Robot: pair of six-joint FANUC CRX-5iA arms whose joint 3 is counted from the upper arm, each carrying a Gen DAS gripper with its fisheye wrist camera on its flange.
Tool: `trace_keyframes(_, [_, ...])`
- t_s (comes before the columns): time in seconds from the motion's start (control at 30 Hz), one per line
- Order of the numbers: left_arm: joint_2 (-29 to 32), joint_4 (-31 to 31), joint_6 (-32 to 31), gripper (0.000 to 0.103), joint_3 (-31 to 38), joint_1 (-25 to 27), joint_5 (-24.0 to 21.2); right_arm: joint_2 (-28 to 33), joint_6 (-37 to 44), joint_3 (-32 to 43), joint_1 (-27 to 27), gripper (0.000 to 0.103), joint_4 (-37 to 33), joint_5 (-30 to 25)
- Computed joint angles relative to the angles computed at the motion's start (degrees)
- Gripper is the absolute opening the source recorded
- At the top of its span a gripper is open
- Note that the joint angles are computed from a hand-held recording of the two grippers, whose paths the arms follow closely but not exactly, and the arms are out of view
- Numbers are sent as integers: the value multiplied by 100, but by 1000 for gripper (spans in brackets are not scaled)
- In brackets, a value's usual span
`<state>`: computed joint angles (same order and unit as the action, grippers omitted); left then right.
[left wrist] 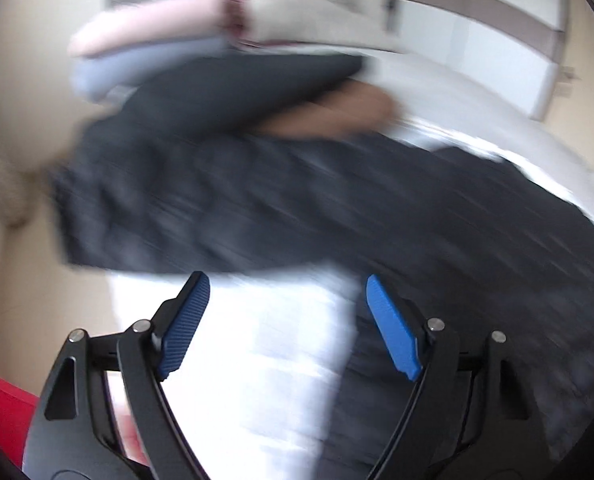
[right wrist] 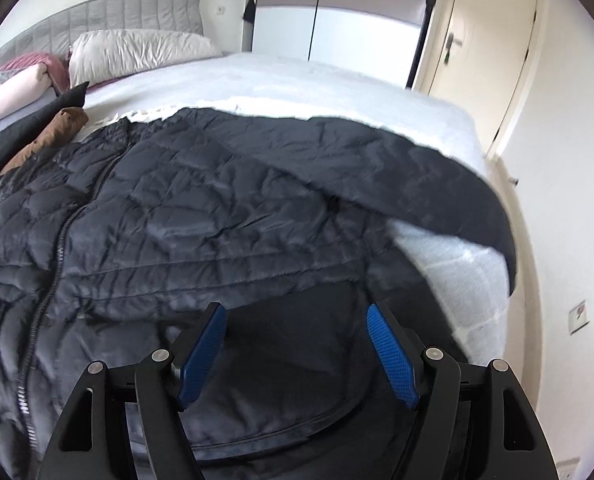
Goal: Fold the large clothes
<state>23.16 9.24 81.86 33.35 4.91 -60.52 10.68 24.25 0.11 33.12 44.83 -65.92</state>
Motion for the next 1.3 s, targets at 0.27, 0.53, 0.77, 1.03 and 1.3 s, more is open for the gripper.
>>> trace_keyframes(0.27, [-838, 324, -1374, 82, -2178, -651, 1177, -1044, -525, -1255, -325, 80, -172, 1040])
trace_keyframes(0.53, [-934, 82, -1107, 83, -1987, -459, 391, -2096, -226, -2397, -775, 95, -732, 1984])
trace_keyframes(0.77, [-726, 648, -999, 84, -1204, -493, -718, -2220, -74, -1895, -921, 95, -1448, 1659])
trace_keyframes(1.03, [-1, 1030, -408, 102, -225, -813, -652, -2097, -84, -1446, -1330, 95, -2158, 2100])
trace_keyframes(1.3, [762, 814, -139, 102, 580, -995, -1187, -810, 465, 30, -2265, 95, -3442, 1517])
